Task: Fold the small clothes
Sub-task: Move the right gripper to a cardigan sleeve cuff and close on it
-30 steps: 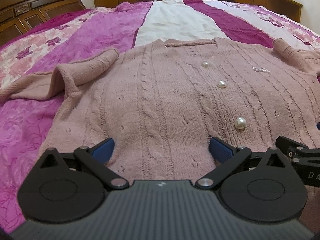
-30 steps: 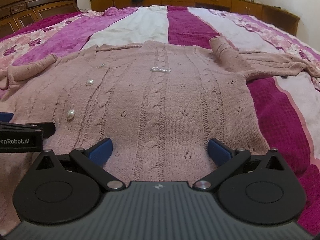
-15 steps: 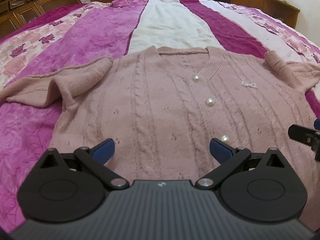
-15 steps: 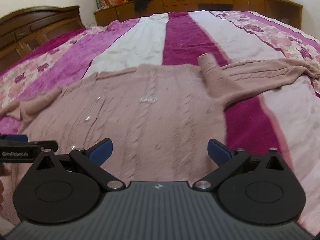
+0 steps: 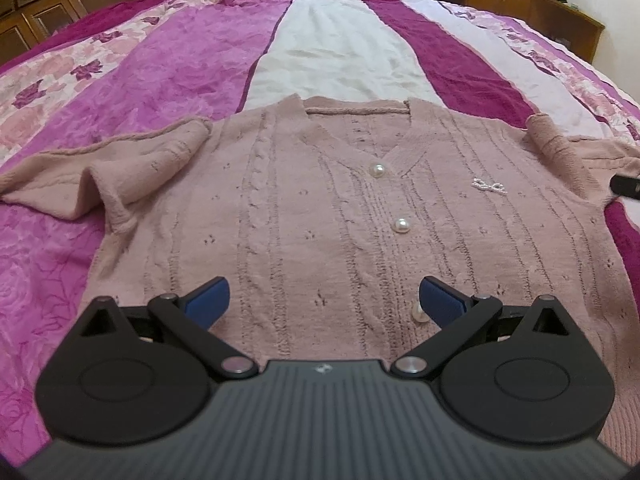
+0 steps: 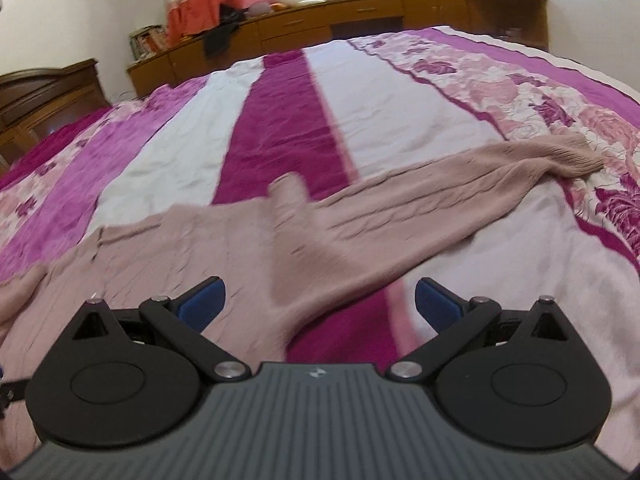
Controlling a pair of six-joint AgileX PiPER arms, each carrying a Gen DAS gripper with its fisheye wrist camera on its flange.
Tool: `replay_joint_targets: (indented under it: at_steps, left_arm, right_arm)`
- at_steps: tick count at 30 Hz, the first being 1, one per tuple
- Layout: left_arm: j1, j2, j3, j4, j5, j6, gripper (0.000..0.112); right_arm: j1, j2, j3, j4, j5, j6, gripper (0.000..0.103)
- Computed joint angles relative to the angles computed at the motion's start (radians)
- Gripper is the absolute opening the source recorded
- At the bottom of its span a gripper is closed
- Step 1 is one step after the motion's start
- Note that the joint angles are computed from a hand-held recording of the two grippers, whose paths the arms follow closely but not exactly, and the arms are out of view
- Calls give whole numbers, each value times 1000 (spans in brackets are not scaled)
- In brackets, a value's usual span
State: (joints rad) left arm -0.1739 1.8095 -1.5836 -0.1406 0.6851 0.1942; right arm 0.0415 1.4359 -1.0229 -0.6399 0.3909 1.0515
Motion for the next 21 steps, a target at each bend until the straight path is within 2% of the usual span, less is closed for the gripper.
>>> replay_joint_targets:
  at_steps: [7,15,21]
  left_arm:
    - [-9,34,-42,52,21,-67,103]
    - [-29,79,-81,115,45,-129,103]
    - [-41,108,-103,156,55,-166,103]
  right_arm:
    - [-141,107,-88,242,-22,-212,103]
    - [-231,248,-191,314,-30,-296,103]
    - [-279,348,-258,410,-78,-374,103]
